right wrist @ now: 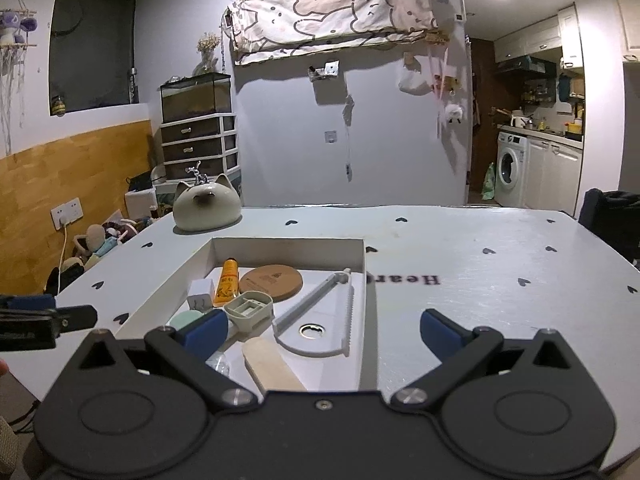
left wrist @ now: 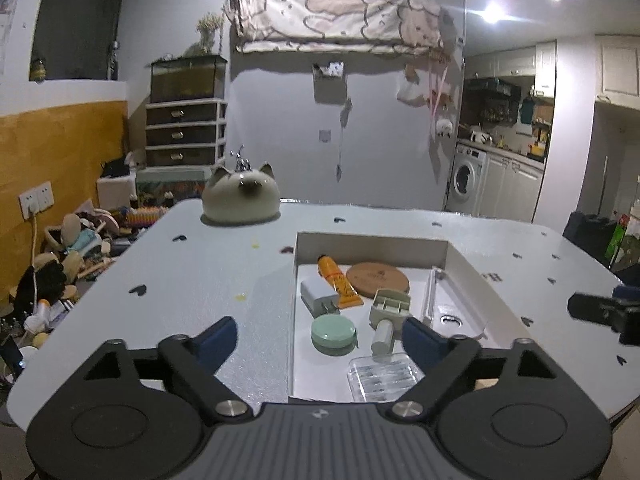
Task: Organize rigid objects
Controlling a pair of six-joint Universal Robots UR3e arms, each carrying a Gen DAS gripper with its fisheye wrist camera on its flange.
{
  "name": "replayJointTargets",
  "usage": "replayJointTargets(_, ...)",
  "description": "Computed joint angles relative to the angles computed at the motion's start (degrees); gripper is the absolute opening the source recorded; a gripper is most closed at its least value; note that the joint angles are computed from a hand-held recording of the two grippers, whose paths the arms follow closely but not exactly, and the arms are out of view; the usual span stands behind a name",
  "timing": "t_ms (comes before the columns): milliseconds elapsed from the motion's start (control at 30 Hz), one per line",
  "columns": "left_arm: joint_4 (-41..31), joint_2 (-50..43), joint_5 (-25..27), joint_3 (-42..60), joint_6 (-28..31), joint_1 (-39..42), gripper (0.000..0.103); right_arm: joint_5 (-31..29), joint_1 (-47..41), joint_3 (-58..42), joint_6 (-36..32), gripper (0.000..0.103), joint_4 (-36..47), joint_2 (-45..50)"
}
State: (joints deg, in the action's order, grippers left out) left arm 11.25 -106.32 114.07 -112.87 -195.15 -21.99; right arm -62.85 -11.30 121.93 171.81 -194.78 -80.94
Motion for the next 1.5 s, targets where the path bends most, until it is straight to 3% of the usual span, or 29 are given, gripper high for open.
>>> replayJointTargets(167,1.08,1.29,4.11,-1.29,-0.29,-2.99,0.103,-0.41,-0.2,4.29,0.16,0.103,-2.76,-2.57)
replayJointTargets(467,2.04,1.96,7.81,-2.91,-0.77,-6.88,0.103,-1.87,-0.73,12.07,2.34,0.103,-8.43,-6.87)
replayJointTargets(967,2.33,1.25,10.59,-2.93,-2.28,-10.9,0.103,-3.31,-2.88,19.92,3.14,0.103,-11.44,-13.36)
replayJointTargets(1500,1.67,1.02,12.12,-1.99,-2.13,-12.16,0.103,-3.03,-3.74,21.13,2.78,0.103,-11.32,-15.02)
